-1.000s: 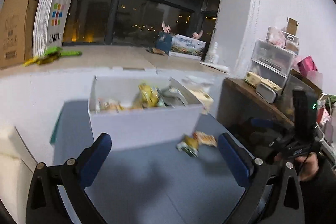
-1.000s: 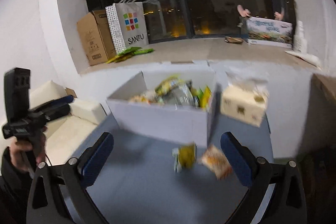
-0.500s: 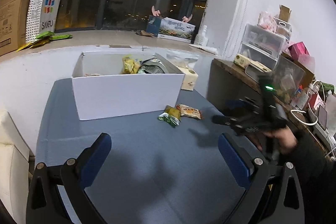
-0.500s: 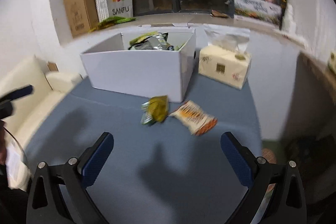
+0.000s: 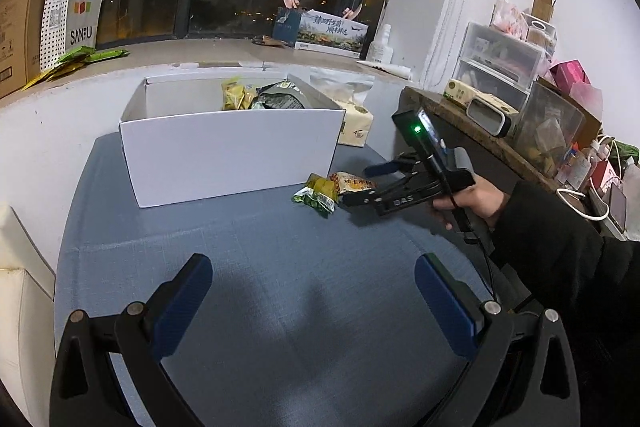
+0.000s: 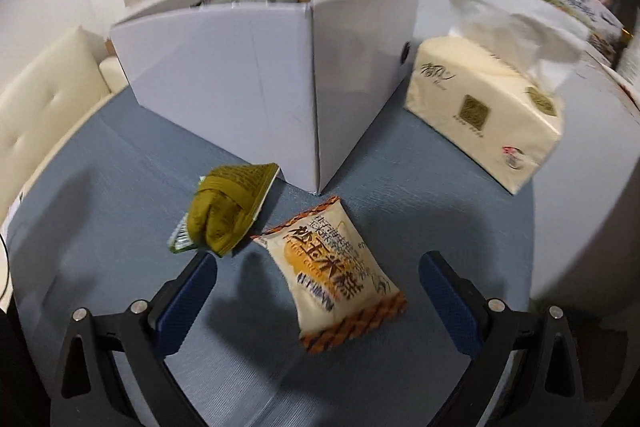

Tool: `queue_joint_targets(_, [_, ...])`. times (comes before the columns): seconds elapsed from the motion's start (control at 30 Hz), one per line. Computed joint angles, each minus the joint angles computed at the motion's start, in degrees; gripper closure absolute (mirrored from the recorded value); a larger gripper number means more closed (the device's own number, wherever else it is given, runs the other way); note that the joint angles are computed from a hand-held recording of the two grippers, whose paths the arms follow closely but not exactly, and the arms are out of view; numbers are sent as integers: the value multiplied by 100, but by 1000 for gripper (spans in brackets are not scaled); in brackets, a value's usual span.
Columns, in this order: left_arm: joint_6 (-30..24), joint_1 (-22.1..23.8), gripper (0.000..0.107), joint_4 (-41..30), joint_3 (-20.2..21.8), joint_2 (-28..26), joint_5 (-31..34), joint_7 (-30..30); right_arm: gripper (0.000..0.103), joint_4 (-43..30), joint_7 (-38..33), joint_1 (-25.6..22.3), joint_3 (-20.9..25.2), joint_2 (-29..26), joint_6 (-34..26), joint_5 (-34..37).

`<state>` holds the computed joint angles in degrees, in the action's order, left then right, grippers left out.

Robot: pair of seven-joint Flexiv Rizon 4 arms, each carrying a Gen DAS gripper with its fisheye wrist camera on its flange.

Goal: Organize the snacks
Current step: 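Grasp the orange-bordered snack packet with the right tool while the left grasps a green-yellow packet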

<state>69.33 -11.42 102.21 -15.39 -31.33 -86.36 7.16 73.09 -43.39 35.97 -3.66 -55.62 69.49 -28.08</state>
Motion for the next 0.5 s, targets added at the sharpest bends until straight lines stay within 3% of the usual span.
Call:
queue_joint_targets(0.03, [-17, 1, 4, -7, 5, -10, 37, -31, 15, -98, -152, -100, 161, -71, -30, 59])
queue_joint_targets(0.07, [-35, 4, 4, -12, 8, -21, 84, -63, 38, -194, -255, -162, 269, -124, -123, 126])
queue_joint_targets(0.13, [-26, -8, 4, -40, 11, -59, 240, -191, 54, -110, -77, -38, 25, -112, -79, -28])
queue_joint_targets(0.27, [-165, 51, 4, -179, -45, -202, 694, -481, 60, 196, -29, -25, 27, 25, 380, 146])
queue_joint_targets(0.33, [-171, 69, 4, -312, -104, -328, 994, -675, 60, 506, 312, 216, -311, 193, 520, 55])
queue_joint_targets(0.5, [-439, -12, 4, -1170, -49, -1000, 2433, -1834, 60, 1686, 1584, 1136, -1537, 678, 1649, -129])
